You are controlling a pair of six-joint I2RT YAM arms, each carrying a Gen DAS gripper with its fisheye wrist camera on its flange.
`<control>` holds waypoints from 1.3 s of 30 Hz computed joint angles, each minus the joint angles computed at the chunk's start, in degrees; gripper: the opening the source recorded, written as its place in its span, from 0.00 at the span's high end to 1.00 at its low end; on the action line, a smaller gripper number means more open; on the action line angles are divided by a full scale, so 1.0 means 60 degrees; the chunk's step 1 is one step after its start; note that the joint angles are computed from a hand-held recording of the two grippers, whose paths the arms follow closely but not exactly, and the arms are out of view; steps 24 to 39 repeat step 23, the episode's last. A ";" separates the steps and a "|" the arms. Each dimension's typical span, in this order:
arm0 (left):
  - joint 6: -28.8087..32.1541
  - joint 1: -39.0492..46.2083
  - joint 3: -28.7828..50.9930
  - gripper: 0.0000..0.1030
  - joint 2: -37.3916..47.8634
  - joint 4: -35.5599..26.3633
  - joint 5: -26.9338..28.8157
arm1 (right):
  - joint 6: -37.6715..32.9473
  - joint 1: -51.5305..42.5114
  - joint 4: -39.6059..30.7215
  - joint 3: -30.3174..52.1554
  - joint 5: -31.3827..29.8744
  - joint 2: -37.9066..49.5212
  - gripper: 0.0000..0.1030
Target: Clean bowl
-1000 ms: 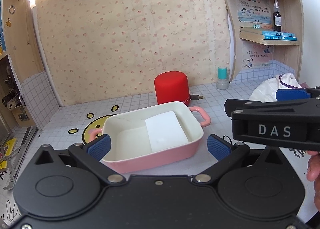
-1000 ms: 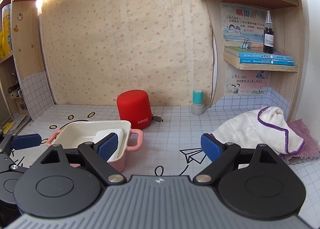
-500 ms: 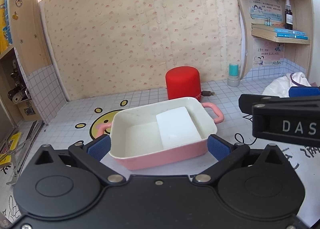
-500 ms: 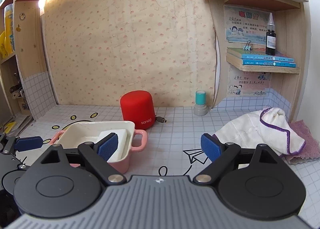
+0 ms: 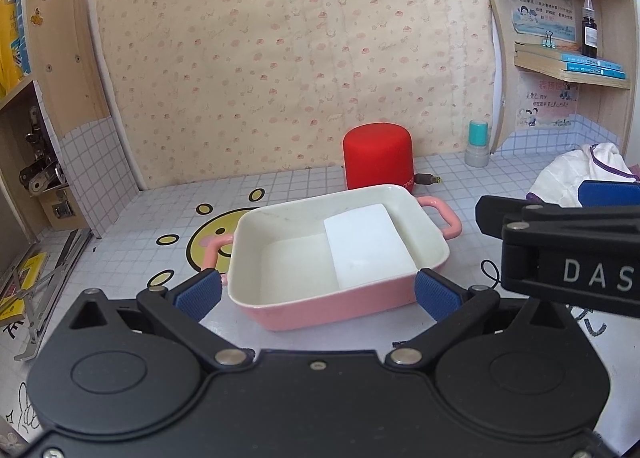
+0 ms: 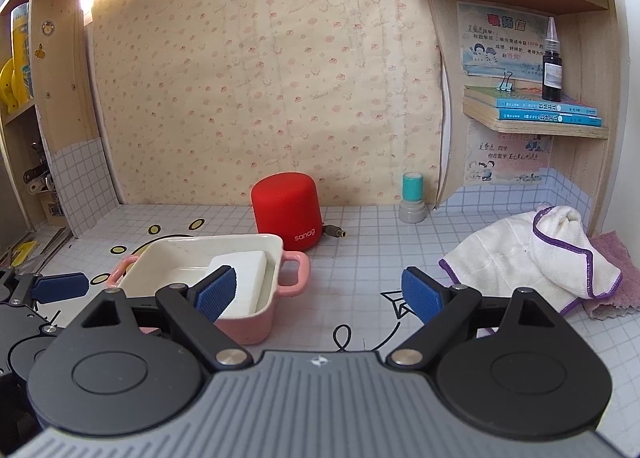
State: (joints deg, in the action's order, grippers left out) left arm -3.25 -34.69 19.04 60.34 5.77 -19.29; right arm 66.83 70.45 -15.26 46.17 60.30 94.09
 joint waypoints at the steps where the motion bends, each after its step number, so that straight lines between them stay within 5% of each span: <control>1: -0.0012 0.0040 0.0011 0.00 0.0028 -0.0008 0.0036 | -0.0013 -0.0021 0.0005 0.0028 -0.0020 0.0024 0.12; 39: -0.0002 0.0797 0.0110 0.00 0.0322 0.0011 0.0641 | -0.0525 -0.0315 0.0598 0.0378 -0.0473 0.0443 0.12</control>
